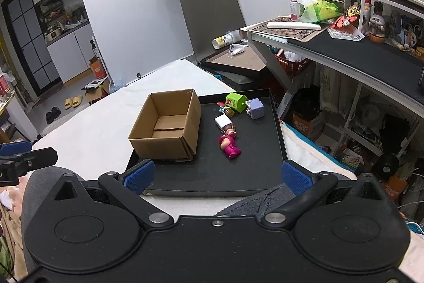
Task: Organize rigid objects
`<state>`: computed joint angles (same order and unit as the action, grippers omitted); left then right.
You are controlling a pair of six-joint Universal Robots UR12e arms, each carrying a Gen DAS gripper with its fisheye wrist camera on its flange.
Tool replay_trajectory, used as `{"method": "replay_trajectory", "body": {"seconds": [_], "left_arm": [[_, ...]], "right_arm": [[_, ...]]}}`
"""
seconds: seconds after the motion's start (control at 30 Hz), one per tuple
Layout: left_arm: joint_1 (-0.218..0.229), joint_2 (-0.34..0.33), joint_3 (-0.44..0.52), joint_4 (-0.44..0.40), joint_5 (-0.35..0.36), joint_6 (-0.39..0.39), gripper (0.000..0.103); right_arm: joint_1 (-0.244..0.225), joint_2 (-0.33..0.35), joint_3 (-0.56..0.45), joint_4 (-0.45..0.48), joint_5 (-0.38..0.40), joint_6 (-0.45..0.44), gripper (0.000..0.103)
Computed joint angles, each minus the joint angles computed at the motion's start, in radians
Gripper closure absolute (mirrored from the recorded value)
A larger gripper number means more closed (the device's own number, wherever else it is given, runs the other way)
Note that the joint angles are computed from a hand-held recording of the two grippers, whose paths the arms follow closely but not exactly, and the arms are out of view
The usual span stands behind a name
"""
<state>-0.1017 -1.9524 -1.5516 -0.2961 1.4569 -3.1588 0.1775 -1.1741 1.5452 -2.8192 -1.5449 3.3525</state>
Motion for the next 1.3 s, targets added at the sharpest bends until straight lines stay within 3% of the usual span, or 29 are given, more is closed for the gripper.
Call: {"method": "replay_trajectory", "body": {"seconds": [1.3], "left_arm": [[0.013, 0.003, -0.009, 0.008, -0.020, -0.007, 0.000]], "right_arm": [[0.008, 0.013, -0.016, 0.003, -0.031, 0.011, 0.000]]}}
